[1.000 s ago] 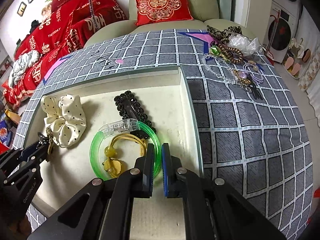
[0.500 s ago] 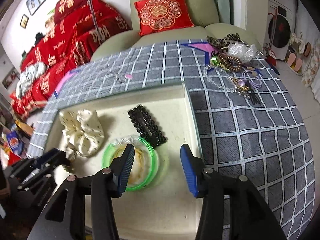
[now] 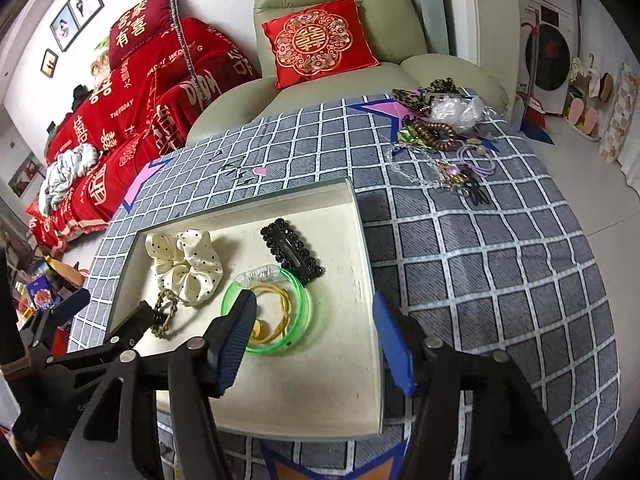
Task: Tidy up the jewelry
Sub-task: 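Withdraw both tools from the tray toward the remaining clips and charm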
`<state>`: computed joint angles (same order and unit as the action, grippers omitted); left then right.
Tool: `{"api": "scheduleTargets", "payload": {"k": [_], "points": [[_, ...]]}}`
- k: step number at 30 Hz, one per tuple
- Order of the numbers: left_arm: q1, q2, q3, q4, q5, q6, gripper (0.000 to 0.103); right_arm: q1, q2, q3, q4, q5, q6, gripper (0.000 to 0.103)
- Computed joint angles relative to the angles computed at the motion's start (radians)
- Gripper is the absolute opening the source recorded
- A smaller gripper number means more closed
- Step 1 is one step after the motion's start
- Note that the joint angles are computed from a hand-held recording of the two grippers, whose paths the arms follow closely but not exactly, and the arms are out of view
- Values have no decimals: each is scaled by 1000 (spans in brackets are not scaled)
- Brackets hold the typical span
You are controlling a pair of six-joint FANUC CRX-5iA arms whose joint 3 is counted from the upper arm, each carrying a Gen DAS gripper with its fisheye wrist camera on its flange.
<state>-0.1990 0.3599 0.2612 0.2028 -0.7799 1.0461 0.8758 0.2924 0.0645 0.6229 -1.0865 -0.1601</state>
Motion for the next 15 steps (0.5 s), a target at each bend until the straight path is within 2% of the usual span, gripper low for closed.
{"api": "scheduleTargets", "payload": {"k": [3,4,11,13,15], "points": [[10,-28,-31,28,-7,-31,103,15,-27,-29,8,15,-29,75],[17,-43,-49,45,-12,-47,103,20,-32,-35,8,16,-33,85],[58,-144,-183,141,-24,-145,103,82,-75,-76,33,25,-87,85],[68,-167,-209,150,-29,-161,103,97,-82,-82,38,28,-101,93],[79,-191,-237,162,-32,-180,103,115,-89,-90,50,27,-122,93]]}}
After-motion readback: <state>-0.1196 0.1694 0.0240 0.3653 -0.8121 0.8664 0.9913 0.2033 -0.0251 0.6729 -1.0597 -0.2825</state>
